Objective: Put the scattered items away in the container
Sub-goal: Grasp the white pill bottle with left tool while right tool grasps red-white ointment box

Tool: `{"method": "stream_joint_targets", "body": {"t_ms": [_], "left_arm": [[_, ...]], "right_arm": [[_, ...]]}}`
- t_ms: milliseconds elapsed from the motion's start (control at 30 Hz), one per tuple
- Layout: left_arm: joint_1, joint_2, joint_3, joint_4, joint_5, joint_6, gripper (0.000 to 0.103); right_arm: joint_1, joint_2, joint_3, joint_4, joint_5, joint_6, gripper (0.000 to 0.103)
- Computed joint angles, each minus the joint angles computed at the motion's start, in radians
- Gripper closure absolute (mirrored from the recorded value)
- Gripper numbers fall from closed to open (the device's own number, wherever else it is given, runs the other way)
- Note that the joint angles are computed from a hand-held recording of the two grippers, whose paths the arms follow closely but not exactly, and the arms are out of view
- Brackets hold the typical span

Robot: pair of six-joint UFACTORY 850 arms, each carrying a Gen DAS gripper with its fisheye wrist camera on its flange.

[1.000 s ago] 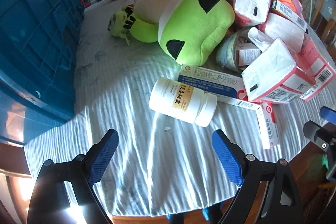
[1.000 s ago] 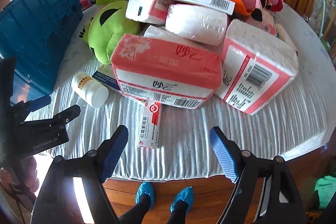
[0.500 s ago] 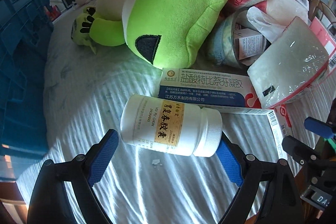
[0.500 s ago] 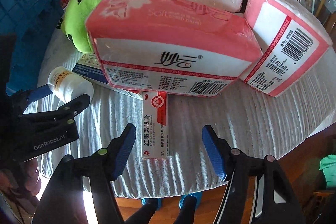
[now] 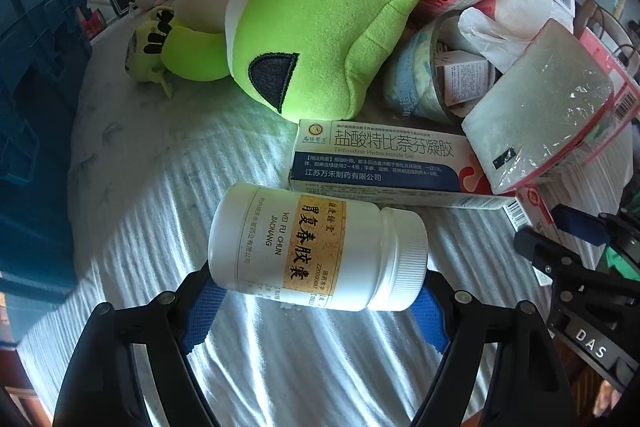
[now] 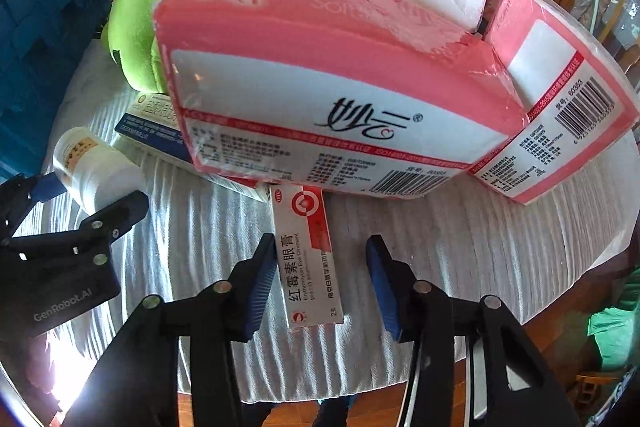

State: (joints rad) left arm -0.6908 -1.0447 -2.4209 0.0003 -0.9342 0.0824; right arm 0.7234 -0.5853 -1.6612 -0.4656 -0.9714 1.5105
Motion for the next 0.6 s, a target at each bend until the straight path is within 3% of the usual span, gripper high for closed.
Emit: {"method": "stream_joint_targets", "body": {"t_ms": [267,367,467,567,600], "left_arm": [[0.002,0.073,0.121,0.011,0.051,-0.024,0.022],[0.002,0.087,0.147,0.014,0.059,-0.028,0.022],[0.000,0.095,0.162,0.021,0.063,-0.036,0.022],[-0.001,0.104,0.178,0.024,0.066,-0.046,0.022],[0.000,0.109,0.184,0.023,0.068,-0.049,0.022]], "right_arm": [[0.008,-0.013,-0.013,-0.011,-0.039,-0.017,0.057],[0.009,-0.005,0.003,-0.016,-0.044,-0.012,0.041],[0.012,0.015,0.035,-0.025,-0.017,-0.008,0.042],[0.022,0.019,0.035,-0.031,-0.011,-0.028,0.069],[0.027,0.020,0.034,-0.029,-0.010,-0.032,0.073]]}}
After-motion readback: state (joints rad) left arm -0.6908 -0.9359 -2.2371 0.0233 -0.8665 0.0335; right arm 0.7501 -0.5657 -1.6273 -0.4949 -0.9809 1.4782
